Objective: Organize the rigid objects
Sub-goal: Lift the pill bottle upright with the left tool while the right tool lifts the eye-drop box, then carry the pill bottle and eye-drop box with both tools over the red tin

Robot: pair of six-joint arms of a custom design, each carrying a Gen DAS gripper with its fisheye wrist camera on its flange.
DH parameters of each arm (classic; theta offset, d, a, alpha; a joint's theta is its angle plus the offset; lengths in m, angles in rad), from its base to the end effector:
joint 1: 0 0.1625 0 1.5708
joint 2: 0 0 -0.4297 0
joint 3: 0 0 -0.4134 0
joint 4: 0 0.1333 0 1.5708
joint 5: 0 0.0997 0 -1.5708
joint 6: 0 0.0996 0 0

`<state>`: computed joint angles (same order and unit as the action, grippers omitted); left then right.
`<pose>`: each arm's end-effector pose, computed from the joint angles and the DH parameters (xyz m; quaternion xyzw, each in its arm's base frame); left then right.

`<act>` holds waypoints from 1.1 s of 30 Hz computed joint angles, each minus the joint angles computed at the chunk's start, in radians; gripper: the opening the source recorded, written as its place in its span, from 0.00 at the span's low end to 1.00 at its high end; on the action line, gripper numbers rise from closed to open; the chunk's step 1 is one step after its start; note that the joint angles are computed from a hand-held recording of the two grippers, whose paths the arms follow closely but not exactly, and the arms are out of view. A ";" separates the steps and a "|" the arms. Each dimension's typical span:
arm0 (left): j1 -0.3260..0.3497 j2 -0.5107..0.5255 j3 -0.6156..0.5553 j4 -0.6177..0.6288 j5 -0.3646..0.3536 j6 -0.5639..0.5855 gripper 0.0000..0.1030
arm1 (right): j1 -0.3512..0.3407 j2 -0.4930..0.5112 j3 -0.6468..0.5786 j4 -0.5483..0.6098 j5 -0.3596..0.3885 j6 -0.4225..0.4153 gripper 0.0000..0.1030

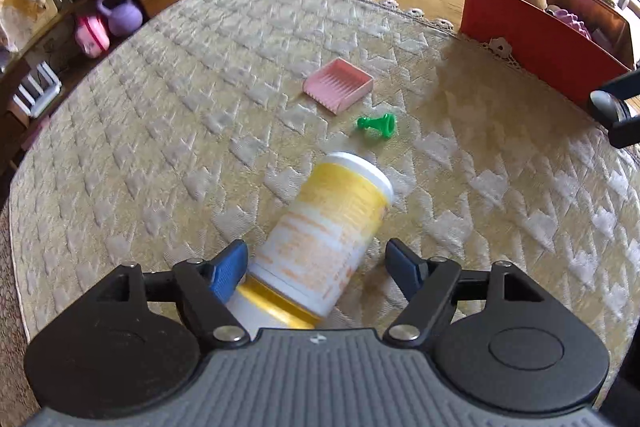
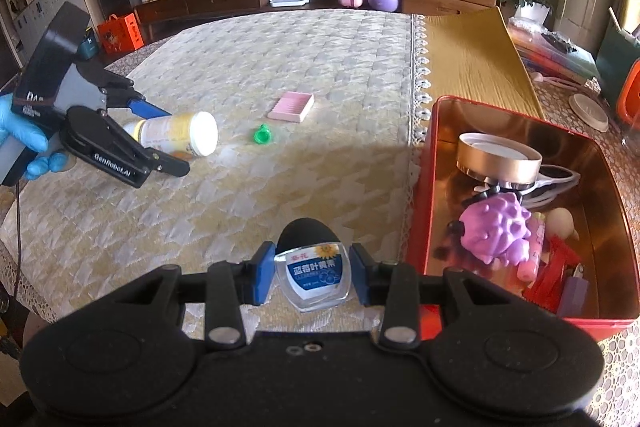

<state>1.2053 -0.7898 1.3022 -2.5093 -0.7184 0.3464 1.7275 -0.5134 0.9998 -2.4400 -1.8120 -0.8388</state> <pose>-0.0845 -0.8036 0.2465 0.2282 0.8646 -0.1964 0.4022 0.2437 -0.8406 0.1278 0.4452 -0.8673 0.1385 0.1745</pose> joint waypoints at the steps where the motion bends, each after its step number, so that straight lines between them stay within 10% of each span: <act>1: 0.002 -0.002 0.004 -0.014 -0.006 -0.004 0.74 | 0.000 0.002 -0.002 0.001 -0.003 0.001 0.38; 17: -0.020 0.005 0.019 -0.031 0.038 -0.165 0.46 | 0.000 -0.007 0.017 -0.017 -0.004 0.004 0.38; 33: -0.109 0.024 0.044 -0.128 0.054 -0.338 0.45 | -0.007 -0.073 0.067 -0.081 0.023 -0.007 0.38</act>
